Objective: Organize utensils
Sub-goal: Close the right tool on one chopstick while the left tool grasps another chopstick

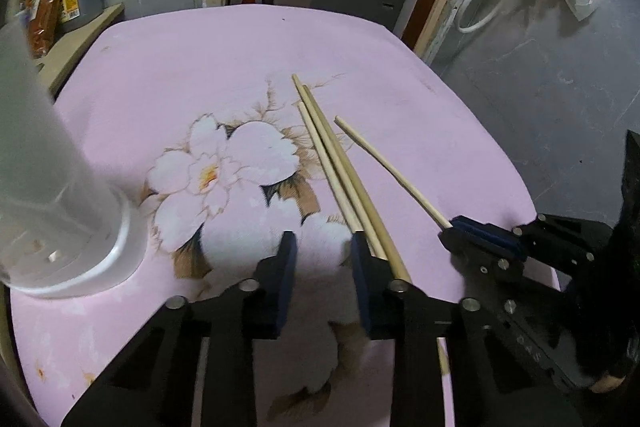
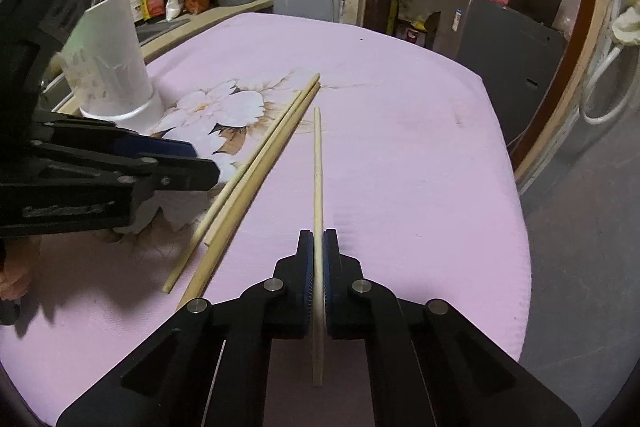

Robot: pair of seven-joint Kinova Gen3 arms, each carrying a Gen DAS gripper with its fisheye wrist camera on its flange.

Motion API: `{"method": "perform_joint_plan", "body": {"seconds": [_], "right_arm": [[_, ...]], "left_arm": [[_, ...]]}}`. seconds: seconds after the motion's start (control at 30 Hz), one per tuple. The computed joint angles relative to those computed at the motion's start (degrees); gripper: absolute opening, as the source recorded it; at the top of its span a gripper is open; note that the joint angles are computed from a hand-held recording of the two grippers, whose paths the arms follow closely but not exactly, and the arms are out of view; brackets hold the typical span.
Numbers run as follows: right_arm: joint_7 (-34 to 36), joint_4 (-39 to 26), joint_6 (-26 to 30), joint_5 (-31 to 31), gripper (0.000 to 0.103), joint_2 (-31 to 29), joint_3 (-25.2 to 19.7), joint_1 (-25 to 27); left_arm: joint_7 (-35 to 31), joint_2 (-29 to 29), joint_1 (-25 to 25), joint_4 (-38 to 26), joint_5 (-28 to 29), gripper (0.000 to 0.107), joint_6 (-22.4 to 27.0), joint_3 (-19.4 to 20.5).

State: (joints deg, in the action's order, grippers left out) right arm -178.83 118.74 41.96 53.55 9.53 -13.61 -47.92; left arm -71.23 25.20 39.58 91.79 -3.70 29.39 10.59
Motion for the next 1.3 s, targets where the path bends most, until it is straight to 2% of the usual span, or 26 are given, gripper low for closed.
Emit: {"method": "perform_joint_plan", "body": {"seconds": [0.2, 0.43, 0.63, 0.8, 0.9, 1.17, 1.23, 1.3], "right_arm": [[-1.6, 0.8, -1.2, 0.5, 0.000, -0.7, 0.0, 0.3], [-5.2, 2.4, -3.7, 2.2, 0.000, -1.7, -0.1, 1.2], [-5.9, 2.8, -4.6, 2.6, 0.000, -2.0, -0.3, 1.8], [-6.4, 3.3, -5.3, 2.9, 0.000, -2.3, -0.4, 2.2], [-6.7, 3.3, -5.4, 3.1, 0.000, -2.2, -0.5, 2.3], [-6.8, 3.4, -5.3, 3.0, 0.000, -2.4, -0.6, 2.3], [-6.8, 3.3, -5.4, 3.0, 0.000, -2.3, -0.6, 2.3], [-6.6, 3.3, -5.4, 2.9, 0.000, -2.4, -0.7, 2.3]], "left_arm": [[2.5, 2.2, 3.3, -4.1, -3.7, 0.016, 3.4, -2.1], [-3.3, 2.1, -3.1, -2.4, 3.4, 0.016, 1.0, 3.1], [-4.2, 2.0, -2.7, -2.4, 5.2, 0.016, 0.8, 2.4], [-6.3, 2.0, -4.0, -3.0, 7.3, 0.016, 0.9, 3.5], [-5.3, 2.5, -2.5, -4.3, 6.3, 0.016, 2.1, 1.9], [-9.2, 4.4, -5.9, -5.6, 11.3, 0.016, 2.0, 5.1], [-7.4, 4.3, -3.3, -6.0, 9.1, 0.016, 2.3, 2.5], [-6.5, 4.5, -2.6, -6.2, 8.6, 0.016, 2.2, 1.9]]}}
